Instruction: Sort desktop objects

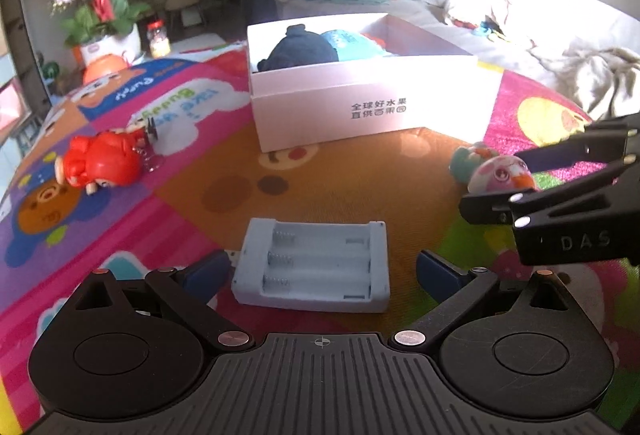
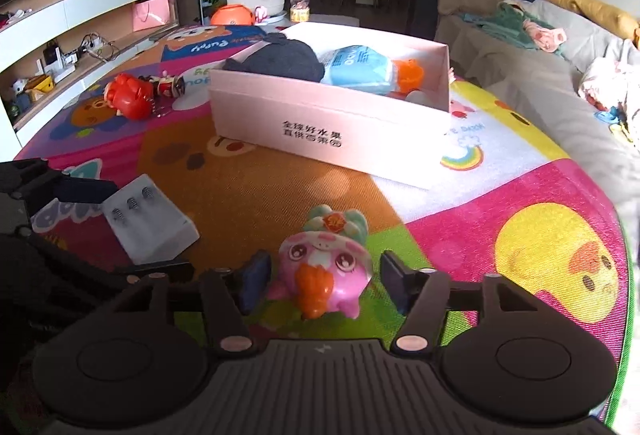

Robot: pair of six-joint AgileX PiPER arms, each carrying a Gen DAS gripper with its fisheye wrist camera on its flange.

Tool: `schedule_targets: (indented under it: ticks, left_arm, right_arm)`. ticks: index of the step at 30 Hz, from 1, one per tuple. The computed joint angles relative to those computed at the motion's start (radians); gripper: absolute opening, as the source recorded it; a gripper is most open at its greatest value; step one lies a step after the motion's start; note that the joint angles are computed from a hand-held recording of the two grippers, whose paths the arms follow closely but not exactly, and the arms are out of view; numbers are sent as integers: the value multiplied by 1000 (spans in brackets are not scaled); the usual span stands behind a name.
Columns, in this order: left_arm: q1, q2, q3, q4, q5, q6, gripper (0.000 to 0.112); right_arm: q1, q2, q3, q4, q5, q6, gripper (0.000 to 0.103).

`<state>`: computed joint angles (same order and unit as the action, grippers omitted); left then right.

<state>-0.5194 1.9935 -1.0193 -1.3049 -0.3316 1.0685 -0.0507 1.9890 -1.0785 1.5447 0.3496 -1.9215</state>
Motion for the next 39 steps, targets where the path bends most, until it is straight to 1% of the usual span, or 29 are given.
schedule_targets:
  ticks: [1,2,3,6,8,9,10,11,13,15,17,18,19,20,21,22,25,26,27,29,30,31,32,33,34,37,39]
  left_arm:
    - [0,-1,2,2,4,2,95]
    - [3,-5,8,36,11,-27,93]
    - [4,-10,14,54,17,-42,87]
    - [-3,-20,25,60,11,-36,85]
    - [-2,-26,38,85,14,-57,85]
    - [-1,-33,48,101,18,-73,85]
    - [0,-42,59,113,21,-84,85]
    - [1,-52,72,125,25,-96,85]
    - [2,-77,98,147,32,-117,85]
    - [6,-117,122,183,35,-141,85]
    - [10,-156,128,207,27,-148,85]
    - [12,-176,125,215,15,-144,84]
    - [14,-192,113,228,0,-140,82]
    - [15,-200,96,241,-16,-137,73]
    - [20,-201,68,247,-22,-123,52]
    - [26,-195,34,247,-22,-110,51]
    - [42,-138,-88,278,-21,-84,52]
    - [43,-110,-133,244,-27,-39,52]
    - [50,-86,-175,192,-27,14,52]
    - [73,-67,-220,124,3,62,55]
    - [84,-68,-222,120,18,55,63]
    - [91,-70,-214,142,22,31,75]
    - [95,-76,-197,160,27,17,83]
    - [97,-83,-177,171,37,14,94]
    - [99,-85,-157,187,49,6,96]
    - [100,-62,-130,137,116,74,96]
    - [102,-37,-123,164,161,41,96]
  right_arm:
    - [-2,-1,2,12,4,-12,69]
    - [-4,-3,5,20,8,-22,69]
    - [-4,-3,5,19,10,-25,69]
    - [-5,-2,2,2,13,-6,69]
    - [-5,-7,6,24,9,-24,64]
    - [-5,-8,3,0,11,-5,55]
    - [-6,-9,-4,-47,13,36,50]
    - [-7,-8,-14,-111,18,94,50]
    - [-13,-10,-25,-190,27,165,49]
    - [-34,-18,-43,-276,77,253,48]
    - [-67,-45,-57,-287,143,268,48]
    - [-86,-67,-64,-269,172,259,48]
    - [-106,-89,-74,-245,200,249,48]
    - [-127,-110,-88,-223,231,247,48]
    - [-149,-129,-107,-203,263,251,48]
    - [-170,-145,-123,-176,290,248,48]
    - [-221,-175,-165,-117,350,246,48]
    - [-232,-180,-177,-101,358,242,48]
    - [-238,-188,-178,-78,348,224,48]
    - [-247,-201,-163,-31,322,172,48]
    - [-252,-199,-160,-36,321,172,48]
    - [-260,-192,-160,-58,330,187,48]
    - [-266,-182,-164,-85,337,206,48]
    - [-269,-169,-167,-112,338,225,48]
    - [-265,-155,-170,-135,326,245,48]
    - [-246,-100,-195,-241,316,354,48]
    - [-230,-68,-191,-295,308,398,48]
